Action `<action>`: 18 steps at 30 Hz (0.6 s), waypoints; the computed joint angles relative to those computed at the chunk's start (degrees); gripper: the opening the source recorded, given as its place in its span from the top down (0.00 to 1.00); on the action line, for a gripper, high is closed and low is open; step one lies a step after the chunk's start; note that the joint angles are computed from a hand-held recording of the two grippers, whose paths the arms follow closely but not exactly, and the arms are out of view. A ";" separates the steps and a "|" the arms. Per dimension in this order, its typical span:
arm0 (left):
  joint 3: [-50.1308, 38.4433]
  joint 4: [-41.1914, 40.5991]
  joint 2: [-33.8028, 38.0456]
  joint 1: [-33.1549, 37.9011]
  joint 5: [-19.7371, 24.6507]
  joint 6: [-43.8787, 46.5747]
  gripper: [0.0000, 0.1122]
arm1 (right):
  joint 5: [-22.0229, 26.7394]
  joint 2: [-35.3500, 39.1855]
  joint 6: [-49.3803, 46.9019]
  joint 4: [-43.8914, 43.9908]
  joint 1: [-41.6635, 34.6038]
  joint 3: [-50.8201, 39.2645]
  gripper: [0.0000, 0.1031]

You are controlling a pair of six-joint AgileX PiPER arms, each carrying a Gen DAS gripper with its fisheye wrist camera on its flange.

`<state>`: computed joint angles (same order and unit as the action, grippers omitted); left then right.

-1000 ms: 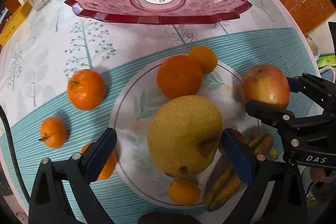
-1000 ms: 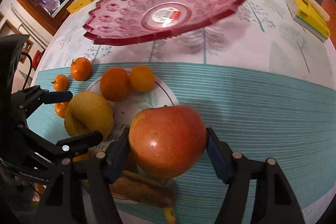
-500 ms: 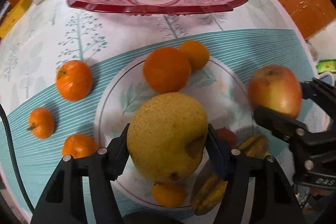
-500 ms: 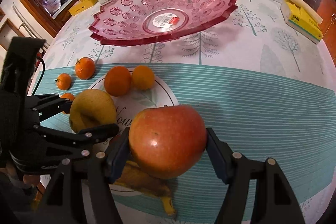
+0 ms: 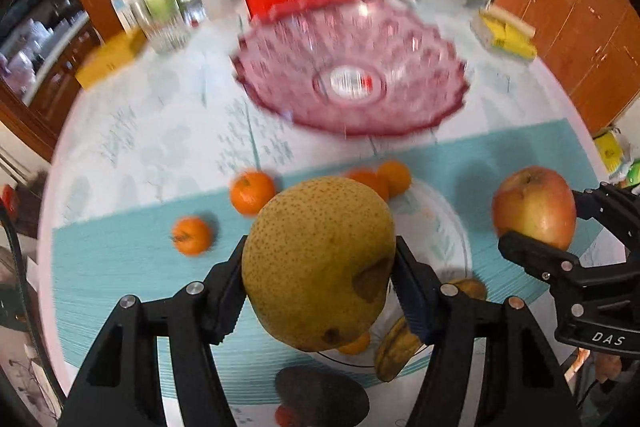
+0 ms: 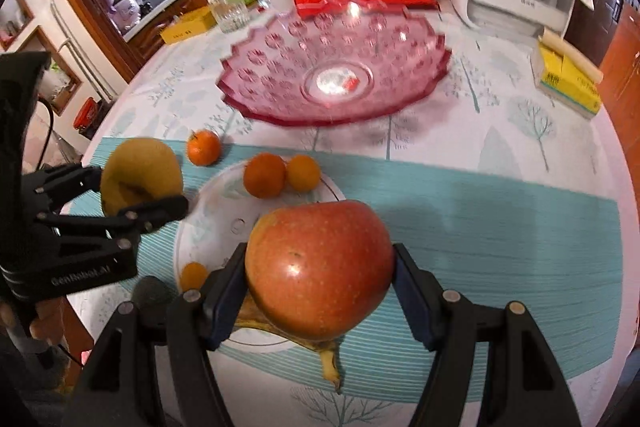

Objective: Organize fruits
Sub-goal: 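Carry the pear with the left gripper into the pink bowl while the right gripper carries the apple there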

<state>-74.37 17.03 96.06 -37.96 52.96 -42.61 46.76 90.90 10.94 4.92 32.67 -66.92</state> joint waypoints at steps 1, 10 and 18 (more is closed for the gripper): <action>-0.88 0.67 -0.71 0.43 0.71 0.54 0.43 | 1.11 -0.32 -0.92 0.32 -0.34 -1.50 0.33; -18.91 5.13 0.37 3.56 8.73 7.43 0.42 | 9.95 3.14 -3.72 -2.56 -2.72 -22.03 0.33; -38.72 5.68 11.84 7.81 11.91 14.96 0.42 | 16.15 16.02 -2.18 -3.64 -6.71 -44.58 0.33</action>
